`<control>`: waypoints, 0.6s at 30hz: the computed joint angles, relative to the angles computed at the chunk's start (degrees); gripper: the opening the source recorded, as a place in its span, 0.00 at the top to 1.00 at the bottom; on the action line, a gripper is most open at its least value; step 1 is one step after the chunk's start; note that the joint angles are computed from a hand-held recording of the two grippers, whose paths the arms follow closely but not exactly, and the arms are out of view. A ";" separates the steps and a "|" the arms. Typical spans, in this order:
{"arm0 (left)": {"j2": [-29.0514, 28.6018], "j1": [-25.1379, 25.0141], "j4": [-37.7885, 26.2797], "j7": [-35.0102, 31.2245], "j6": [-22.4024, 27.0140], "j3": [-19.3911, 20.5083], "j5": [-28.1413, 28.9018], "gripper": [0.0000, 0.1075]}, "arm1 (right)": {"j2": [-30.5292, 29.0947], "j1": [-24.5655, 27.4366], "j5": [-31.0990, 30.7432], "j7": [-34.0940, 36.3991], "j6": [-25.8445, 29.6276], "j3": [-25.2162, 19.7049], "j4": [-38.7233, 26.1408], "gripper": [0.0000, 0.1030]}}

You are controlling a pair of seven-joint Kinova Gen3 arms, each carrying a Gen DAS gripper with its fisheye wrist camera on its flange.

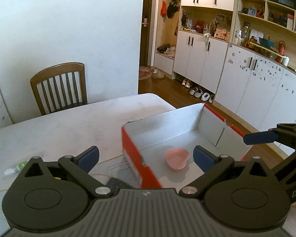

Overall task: Organize rigid objects
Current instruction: 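Withdraw both tools from the box back toward the table items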

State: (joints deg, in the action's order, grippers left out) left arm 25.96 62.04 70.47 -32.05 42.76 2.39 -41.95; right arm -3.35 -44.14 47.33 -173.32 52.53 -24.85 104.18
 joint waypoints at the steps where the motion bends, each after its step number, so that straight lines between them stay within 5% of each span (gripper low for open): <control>1: -1.21 -0.43 1.96 -0.15 -1.09 -0.02 0.00 0.05 | 0.86 -0.50 1.12 -1.58 0.98 -0.77 -0.59 0.01; 8: -9.06 -5.44 13.86 1.31 -7.64 1.66 -0.51 0.05 | 7.79 -8.54 6.25 -7.44 6.97 -0.18 -6.17 0.01; 18: -16.93 -13.63 27.27 7.91 -13.87 3.73 -6.80 0.05 | 15.13 -16.90 6.65 -8.15 7.70 5.73 -13.37 0.01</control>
State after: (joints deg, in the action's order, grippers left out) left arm 9.04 48.41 97.74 -24.14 28.89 6.12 -48.75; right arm 11.79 -61.04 53.99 -181.47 60.23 -19.12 90.82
